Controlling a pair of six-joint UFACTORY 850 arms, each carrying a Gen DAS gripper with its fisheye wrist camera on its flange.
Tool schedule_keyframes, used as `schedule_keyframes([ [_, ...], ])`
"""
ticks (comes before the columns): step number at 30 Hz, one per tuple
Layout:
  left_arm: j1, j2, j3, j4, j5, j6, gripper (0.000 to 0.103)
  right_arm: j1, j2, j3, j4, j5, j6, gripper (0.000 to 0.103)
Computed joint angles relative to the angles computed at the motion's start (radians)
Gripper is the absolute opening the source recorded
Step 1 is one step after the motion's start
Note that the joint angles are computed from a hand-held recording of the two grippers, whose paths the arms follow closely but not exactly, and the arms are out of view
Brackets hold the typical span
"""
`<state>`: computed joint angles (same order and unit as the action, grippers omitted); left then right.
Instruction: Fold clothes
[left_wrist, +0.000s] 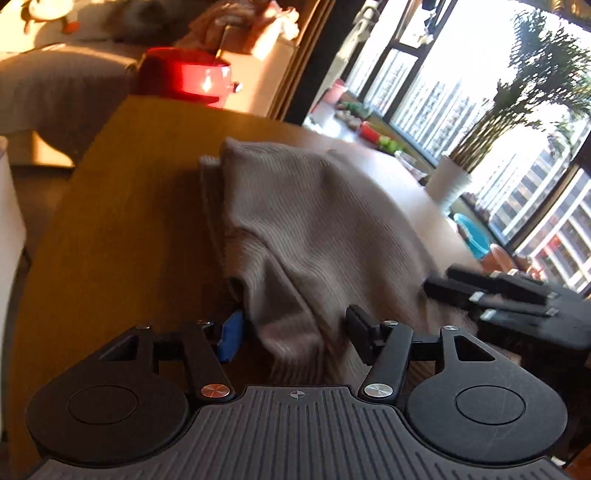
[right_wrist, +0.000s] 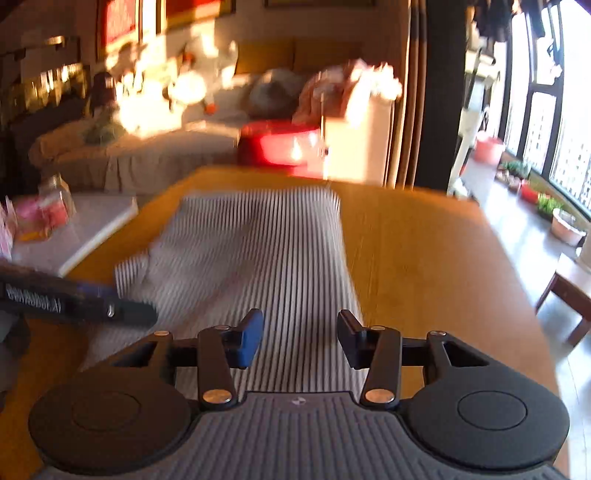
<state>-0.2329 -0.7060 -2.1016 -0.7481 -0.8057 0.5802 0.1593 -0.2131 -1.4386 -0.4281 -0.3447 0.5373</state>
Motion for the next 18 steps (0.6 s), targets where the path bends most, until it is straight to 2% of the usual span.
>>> schedule_keyframes([
  [2, -0.009, -0.028, -0.042, 0.006, -0.007, 0.004, 0.066, -0.006, -0.003, 0.005, 0.015, 0.010, 0.000, 0.050],
  [5, -0.020, -0.081, -0.121, 0.011, -0.017, 0.004, 0.067, -0.009, -0.004, 0.008, -0.049, 0.004, 0.078, 0.063],
  [9, -0.033, -0.172, -0.260, 0.021, -0.036, -0.028, 0.067, -0.029, 0.004, 0.028, -0.065, 0.015, 0.148, 0.066],
  [13, -0.051, -0.245, -0.380, 0.069, -0.045, -0.059, 0.068, -0.035, -0.005, 0.034, -0.172, 0.025, 0.282, 0.069],
  [16, -0.051, -0.248, -0.390, 0.082, -0.048, -0.081, 0.069, -0.043, -0.023, 0.013, -0.158, 0.019, 0.269, 0.073],
  [18, -0.042, -0.215, -0.339, 0.064, -0.028, -0.070, 0.071, -0.044, -0.023, 0.000, -0.115, 0.004, 0.205, 0.073],
])
